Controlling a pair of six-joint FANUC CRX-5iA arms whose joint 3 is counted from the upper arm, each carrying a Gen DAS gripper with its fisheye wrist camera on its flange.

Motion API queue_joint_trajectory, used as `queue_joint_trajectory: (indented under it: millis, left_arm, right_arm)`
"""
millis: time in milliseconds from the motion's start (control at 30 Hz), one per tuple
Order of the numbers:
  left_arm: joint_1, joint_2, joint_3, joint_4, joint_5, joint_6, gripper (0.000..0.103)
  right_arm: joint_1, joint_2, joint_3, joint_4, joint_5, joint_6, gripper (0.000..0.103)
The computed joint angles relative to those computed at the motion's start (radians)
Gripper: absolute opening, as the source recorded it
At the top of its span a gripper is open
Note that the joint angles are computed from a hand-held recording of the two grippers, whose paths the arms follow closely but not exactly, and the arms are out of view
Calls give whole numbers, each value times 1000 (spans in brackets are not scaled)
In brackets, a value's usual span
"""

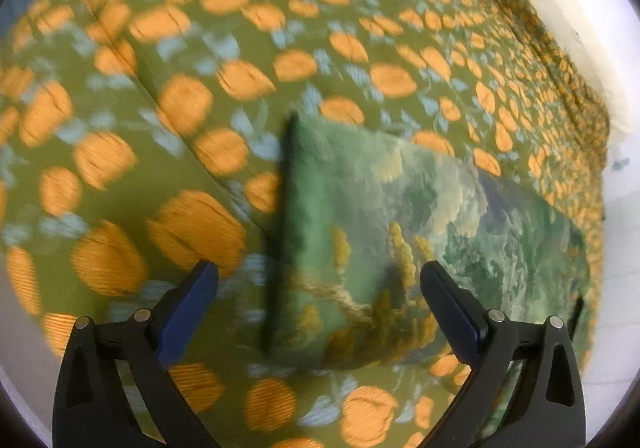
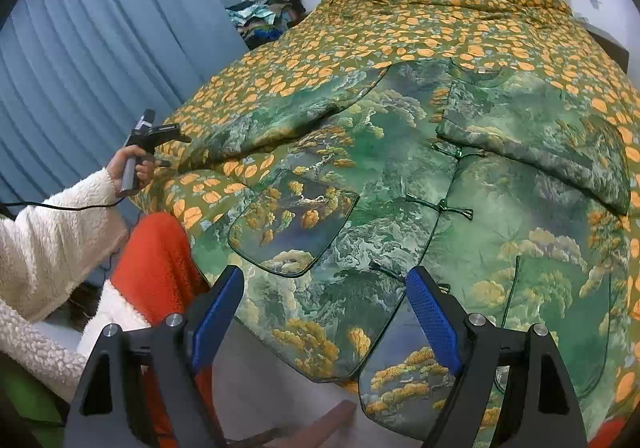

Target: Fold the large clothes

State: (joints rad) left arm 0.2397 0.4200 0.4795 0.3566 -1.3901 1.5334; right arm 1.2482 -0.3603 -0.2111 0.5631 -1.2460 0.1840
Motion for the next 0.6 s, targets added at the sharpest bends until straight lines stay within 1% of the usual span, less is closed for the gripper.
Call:
queue_joint_trajectory:
  millis: [33,67,100,133,167,200,233,300,433,500,600]
  left_arm:
    - [-3,-5,-19,19,10,-10,92]
    - [-7,-11,-36,36,17,-27,74]
    - [-16,-6,-26,36,4,-30,62]
    - [-29,-2,-4,2,-10,-20,59]
    - [-42,-8,10,-43,-9,-19,35]
    - [-51,-10,29,-81,-16,-16,14]
    - [-48,-15,34,-74,-23,-11,13]
    - [-44,-34,42,-53,-8,7,9]
    - [-77,-59,147,5,6,-15,8]
    - [-113,-52,224,38,1,-35,8]
    - [-217,7,428,75,-24,-61,8]
  right_arm:
    - [7,7,8,5,-9,4,83]
    - [10,13,14,6,-16,15,83]
    - [12,18,18,7,-20,22,83]
    - [18,23,22,10,-31,28,83]
    - [26,23,21,15,-42,28,83]
    - [29,22,19,18,-46,26,83]
    - [34,16,11,22,-49,16,83]
    - [41,5,-3,31,-49,-10,83]
    - [57,-33,-47,67,-44,-72,83]
    - [64,-54,-71,89,-45,-107,83]
    - [79,-83,-99,124,-50,-152,83]
